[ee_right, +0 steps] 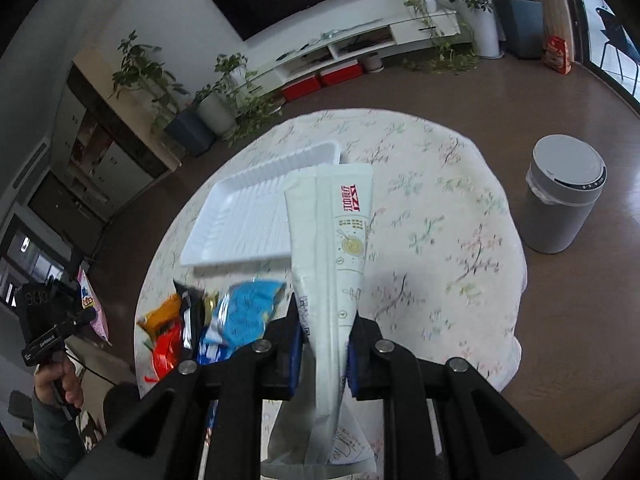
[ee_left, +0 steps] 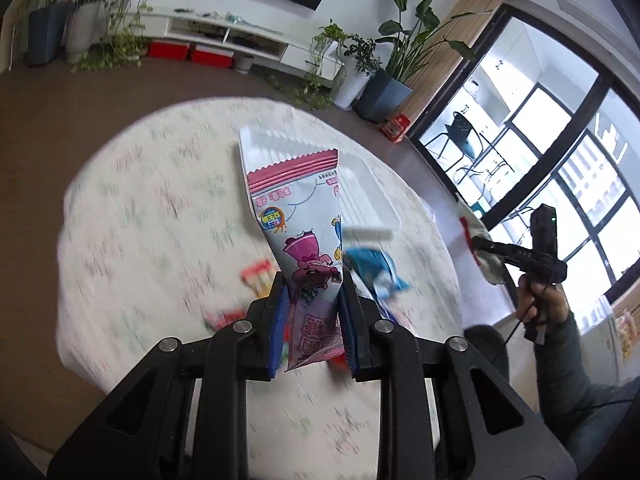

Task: Organize snacks
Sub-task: 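Carry both packets to the white tray and release them inside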

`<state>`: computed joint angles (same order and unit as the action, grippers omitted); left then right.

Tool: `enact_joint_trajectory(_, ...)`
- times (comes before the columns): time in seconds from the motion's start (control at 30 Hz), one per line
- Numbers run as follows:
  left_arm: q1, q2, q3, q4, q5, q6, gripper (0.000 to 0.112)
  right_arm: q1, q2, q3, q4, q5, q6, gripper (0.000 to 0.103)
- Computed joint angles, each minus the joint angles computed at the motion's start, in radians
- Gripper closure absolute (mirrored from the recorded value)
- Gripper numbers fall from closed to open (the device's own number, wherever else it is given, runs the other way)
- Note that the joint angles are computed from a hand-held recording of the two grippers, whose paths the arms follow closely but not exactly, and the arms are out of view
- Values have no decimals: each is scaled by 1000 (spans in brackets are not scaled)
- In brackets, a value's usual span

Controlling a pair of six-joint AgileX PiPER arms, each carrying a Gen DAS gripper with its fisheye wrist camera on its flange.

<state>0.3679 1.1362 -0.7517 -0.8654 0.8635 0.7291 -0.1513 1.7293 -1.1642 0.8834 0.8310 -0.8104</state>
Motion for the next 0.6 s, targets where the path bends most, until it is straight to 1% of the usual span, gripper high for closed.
enact_joint_trajectory(0.1,-56,174,-196,62,-18,-54,91,35,62,-126,-1,-11,69,84)
enact_joint_trajectory(0.2,-138,367,-418,190,-30,-167,91,112,136,-257,-13,-30,127,84)
enact_joint_trajectory(0.3,-208,554,-628,274,-4,-251,91,197,217,-374,-57,-39,187,84)
enact_joint_trajectory(0.33,-231,606,-685,302,-3,-277,91,226,253,-420,-83,-37,218,84)
enact_joint_trajectory(0.43,-278,764,-863,357,40,-328,91,302,367,-557,-178,-29,319,84)
enact_joint_trajectory(0.5,-308,868,-977,398,78,-375,91,333,447,-651,-231,-8,391,84)
enact_joint_trajectory(0.53,-320,895,-996,409,80,-384,91,341,487,-698,-249,9,422,84)
enact_joint_trajectory(0.6,-342,975,-1084,451,113,-413,91,357,558,-789,-295,37,481,84)
